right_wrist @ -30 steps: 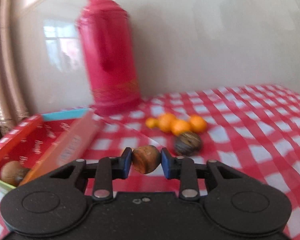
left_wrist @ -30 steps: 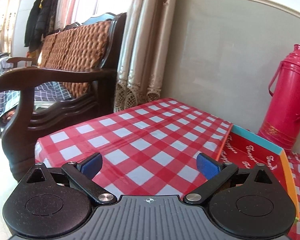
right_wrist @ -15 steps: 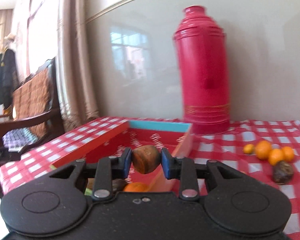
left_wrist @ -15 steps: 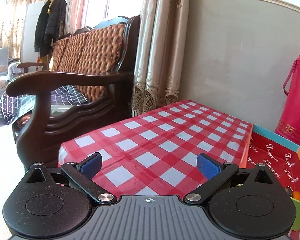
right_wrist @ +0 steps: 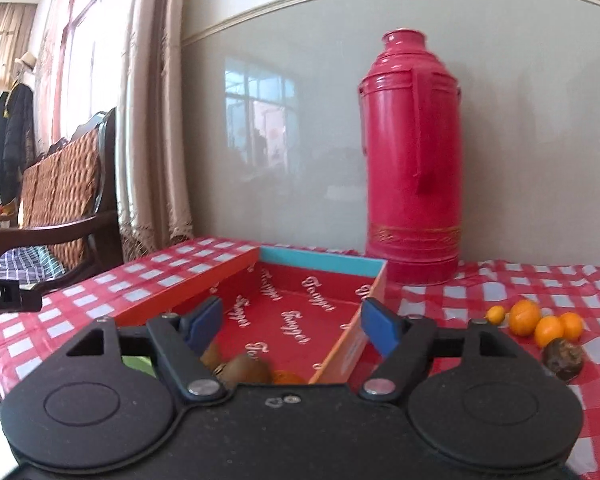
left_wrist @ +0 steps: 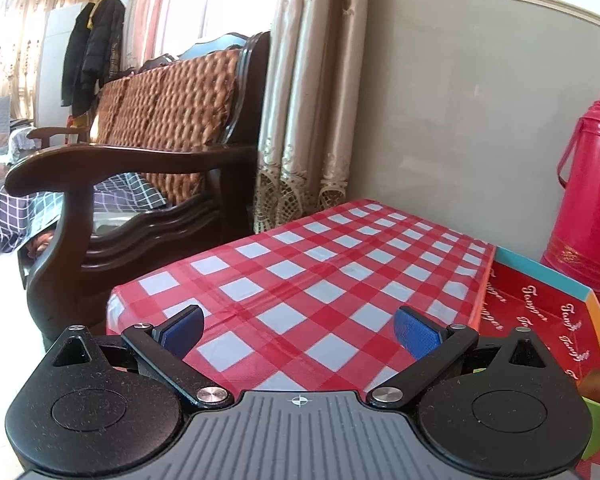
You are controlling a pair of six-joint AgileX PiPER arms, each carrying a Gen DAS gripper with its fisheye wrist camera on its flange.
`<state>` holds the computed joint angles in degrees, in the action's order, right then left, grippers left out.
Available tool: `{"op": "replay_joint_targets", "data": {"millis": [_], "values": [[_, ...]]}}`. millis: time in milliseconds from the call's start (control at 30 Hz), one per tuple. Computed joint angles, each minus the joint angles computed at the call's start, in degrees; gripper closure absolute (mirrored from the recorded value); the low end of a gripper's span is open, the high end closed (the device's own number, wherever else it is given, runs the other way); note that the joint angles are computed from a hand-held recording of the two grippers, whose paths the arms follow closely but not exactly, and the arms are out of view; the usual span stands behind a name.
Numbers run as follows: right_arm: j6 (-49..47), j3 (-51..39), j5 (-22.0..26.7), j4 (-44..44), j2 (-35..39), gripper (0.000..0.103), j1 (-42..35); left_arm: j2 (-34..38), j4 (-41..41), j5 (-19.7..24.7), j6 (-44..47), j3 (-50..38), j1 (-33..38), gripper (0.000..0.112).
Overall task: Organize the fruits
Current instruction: 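Carry the brown fruit with the right tool and release it into the box, then grasp the small yellow round fruit with the left tool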
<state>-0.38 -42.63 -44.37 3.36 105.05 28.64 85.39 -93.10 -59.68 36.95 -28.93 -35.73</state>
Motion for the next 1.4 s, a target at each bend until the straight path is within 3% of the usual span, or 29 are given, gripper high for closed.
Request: {"op": "replay_joint_targets", "data": {"millis": [333, 533, 700, 767, 867, 967, 1100, 1200, 1267, 1400], "values": [[3.4, 2.2, 0.4, 4.5, -2.0, 0.032, -5.2, 3.4, 2.6, -1.7, 0.8, -4.7, -6.7, 0.012], [-2.5, 4.5, -0.5, 17.7, -3.2, 0.028, -8.5, 8.6, 7.8, -1.9, 2.9, -10.7, -12.3, 0.012], [-9.6, 5.5, -3.6, 32.6, -2.9, 0.026, -10.3, 13.9, 12.3, 0.7, 6.6, -17.3, -15.5, 0.012], [-12.4, 5.9, -6.4, 38.2, -2.5, 0.023, -10.8, 15.7, 13.8, 2.4, 8.0, -20.0, -16.4, 0.012], [-14.4, 7.2, -9.8, 43.3, -2.0, 0.009, -12.0, 18.4, 15.1, 5.4, 10.3, -24.1, -17.0, 0.012], [-13.4, 9.9, -14.3, 43.6, -1.6, 0.007, -13.8, 21.0, 14.9, 10.0, 13.3, -28.8, -16.4, 0.012], [-11.3, 11.9, -14.5, 39.6, -2.1, 0.007, -17.9, 25.6, 11.5, 16.2, 21.3, -37.2, -15.4, 0.014], [-7.7, 13.2, -13.6, 35.3, -2.8, 0.007, -21.7, 29.2, 5.1, 23.6, 31.2, -44.7, -13.1, 0.037], [-6.9, 13.3, -13.2, 34.5, -3.0, 0.007, -23.1, 31.4, -0.4, 27.4, 36.4, -48.9, -11.4, 0.044], [-7.0, 13.4, -11.9, 34.4, -4.4, 0.007, -23.8, 36.1, -6.4, 27.6, 43.5, -55.4, -9.9, 0.045]]}}
